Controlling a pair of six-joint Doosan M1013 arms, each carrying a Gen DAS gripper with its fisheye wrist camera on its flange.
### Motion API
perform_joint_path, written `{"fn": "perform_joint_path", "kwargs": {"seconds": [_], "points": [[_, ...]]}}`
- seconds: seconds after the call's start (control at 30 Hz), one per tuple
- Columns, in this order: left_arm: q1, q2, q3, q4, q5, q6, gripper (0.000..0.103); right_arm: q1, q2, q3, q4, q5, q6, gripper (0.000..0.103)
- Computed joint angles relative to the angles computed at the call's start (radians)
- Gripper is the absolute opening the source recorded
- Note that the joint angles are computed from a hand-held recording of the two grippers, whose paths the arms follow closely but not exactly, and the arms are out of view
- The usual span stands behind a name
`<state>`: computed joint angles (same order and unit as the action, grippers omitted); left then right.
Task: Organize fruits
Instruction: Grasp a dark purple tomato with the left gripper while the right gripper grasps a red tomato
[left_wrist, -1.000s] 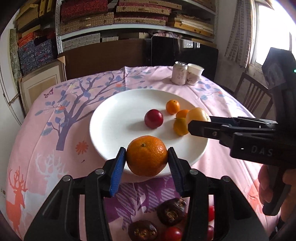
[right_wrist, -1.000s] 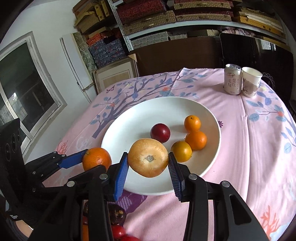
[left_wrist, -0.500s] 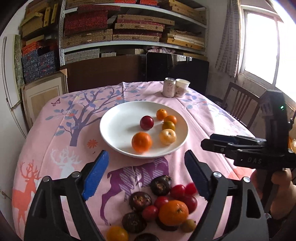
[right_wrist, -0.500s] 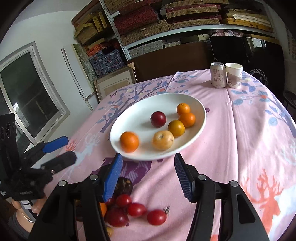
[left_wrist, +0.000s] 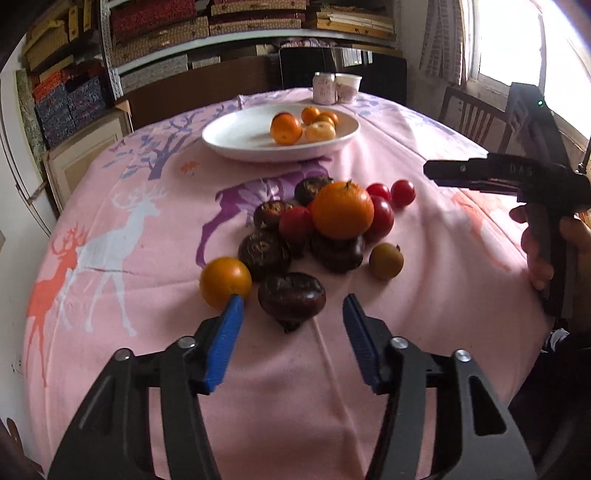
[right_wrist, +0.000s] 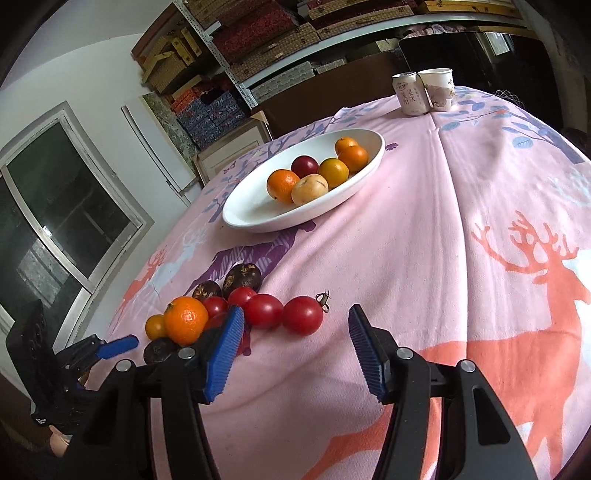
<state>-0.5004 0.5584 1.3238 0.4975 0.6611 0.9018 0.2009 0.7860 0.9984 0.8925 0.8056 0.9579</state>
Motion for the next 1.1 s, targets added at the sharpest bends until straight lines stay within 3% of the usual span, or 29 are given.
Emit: {"fn": "perform_joint_path", "kwargs": {"seconds": [0.2, 0.3, 0.5, 0.63, 0.73, 0.8, 1.1], "points": [[0.008, 0.035, -0.038, -0.053, 0.024, 0.026, 0.049, -0.001, -0.005, 0.01, 0.023, 0.006, -0.044, 0.06], [0.007, 0.046, -0.057, -0.033, 0.03, 0.001, 0.042, 0.007, 0.004, -0.011, -0.032, 0.042, -0.035, 0.06], [-0.005, 0.003, 0.019, 0.1, -0.103, -0.113, 0.042, 0.029, 0.012, -0.037, -0.166, 0.034, 0.044, 0.06], [-0.008, 0.007, 0.01, 0.112, -0.089, -0.119, 0.042, 0.032, 0.048, -0.102, -0.253, 0.067, 0.184, 0.049], [-0.003, 0.006, 0.011, 0.086, -0.096, -0.111, 0.042, 0.043, 0.063, -0.135, -0.306, 0.089, 0.205, 0.038], [-0.001, 0.003, 0.015, 0.077, -0.105, -0.11, 0.042, 0.051, 0.071, -0.152, -0.336, 0.097, 0.217, 0.037], [0.009, -0.007, 0.032, 0.07, -0.141, -0.133, 0.042, 0.036, 0.086, -0.171, -0.252, 0.129, 0.22, 0.03]]}}
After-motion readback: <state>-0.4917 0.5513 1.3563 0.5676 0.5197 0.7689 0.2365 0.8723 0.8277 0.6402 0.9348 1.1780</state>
